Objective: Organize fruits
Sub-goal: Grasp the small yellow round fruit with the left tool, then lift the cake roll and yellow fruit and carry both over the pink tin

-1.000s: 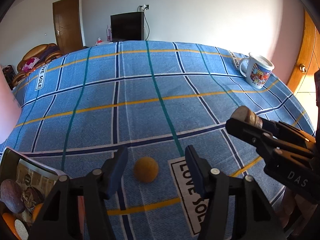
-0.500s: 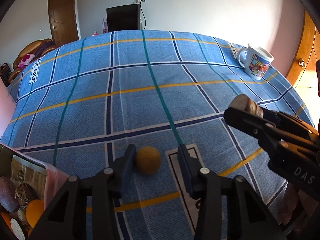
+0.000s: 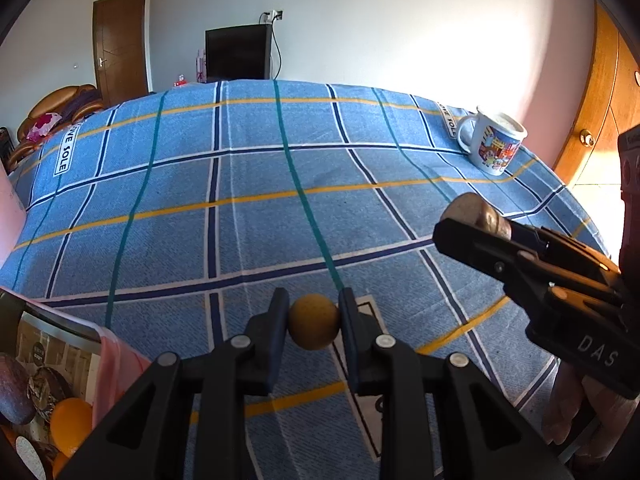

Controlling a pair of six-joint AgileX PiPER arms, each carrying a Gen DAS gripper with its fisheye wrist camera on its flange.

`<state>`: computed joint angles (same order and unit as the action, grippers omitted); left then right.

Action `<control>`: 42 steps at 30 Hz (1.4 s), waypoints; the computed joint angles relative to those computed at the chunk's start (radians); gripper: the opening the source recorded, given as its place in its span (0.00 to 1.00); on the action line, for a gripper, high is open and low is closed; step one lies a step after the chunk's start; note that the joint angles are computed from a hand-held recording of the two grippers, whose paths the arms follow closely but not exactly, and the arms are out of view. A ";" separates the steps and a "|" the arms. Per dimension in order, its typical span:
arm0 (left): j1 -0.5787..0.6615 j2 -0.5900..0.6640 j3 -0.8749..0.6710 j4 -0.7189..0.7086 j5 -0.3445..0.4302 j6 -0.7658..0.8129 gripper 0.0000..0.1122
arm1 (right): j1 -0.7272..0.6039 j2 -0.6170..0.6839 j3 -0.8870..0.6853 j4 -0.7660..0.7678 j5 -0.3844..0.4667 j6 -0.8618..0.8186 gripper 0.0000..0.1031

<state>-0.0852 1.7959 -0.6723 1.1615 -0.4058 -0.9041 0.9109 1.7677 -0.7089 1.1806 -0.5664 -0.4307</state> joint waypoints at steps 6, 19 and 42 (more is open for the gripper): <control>0.013 -0.039 0.054 -0.137 -0.054 0.156 0.24 | 0.025 -0.008 0.017 -0.033 -0.042 0.025 0.43; 0.049 -0.077 0.128 -0.281 -0.165 0.313 0.24 | 0.068 -0.020 0.048 -0.064 -0.127 0.063 0.43; 0.102 -0.129 0.253 -0.436 -0.342 0.511 0.24 | 0.174 -0.009 0.071 -0.019 -0.297 0.028 0.43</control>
